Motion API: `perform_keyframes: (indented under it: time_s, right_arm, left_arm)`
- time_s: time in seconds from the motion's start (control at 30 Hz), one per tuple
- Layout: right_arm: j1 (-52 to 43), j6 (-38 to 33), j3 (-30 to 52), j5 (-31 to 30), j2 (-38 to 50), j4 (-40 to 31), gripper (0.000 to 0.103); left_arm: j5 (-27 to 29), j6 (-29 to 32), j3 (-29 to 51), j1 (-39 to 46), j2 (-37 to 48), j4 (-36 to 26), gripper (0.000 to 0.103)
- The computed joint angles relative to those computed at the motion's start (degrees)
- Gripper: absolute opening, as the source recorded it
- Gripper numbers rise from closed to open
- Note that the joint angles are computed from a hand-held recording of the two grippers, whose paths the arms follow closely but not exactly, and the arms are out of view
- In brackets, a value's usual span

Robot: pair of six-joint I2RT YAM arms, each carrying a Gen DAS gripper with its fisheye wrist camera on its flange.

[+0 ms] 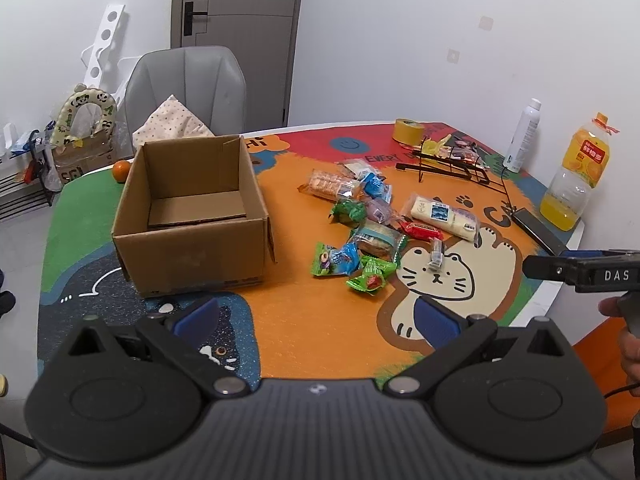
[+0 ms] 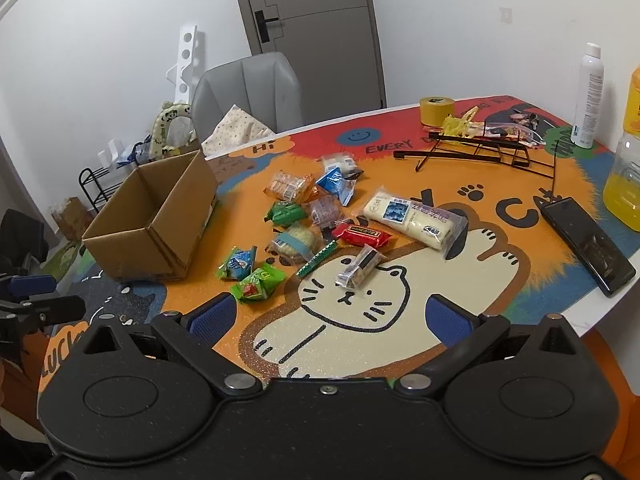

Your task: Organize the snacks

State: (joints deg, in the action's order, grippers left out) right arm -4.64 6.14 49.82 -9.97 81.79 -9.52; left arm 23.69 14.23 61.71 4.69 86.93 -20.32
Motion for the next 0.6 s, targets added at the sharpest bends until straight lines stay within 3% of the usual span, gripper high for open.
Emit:
perform_keyframes:
  time_s: [0.6]
  right_arm:
    - [-0.4,-0.5,1.2,0.6,1.4,-0.2,0.103]
  left_arm:
    - [0.5,0.2,0.8,-0.5,1.0,0.2,0.103]
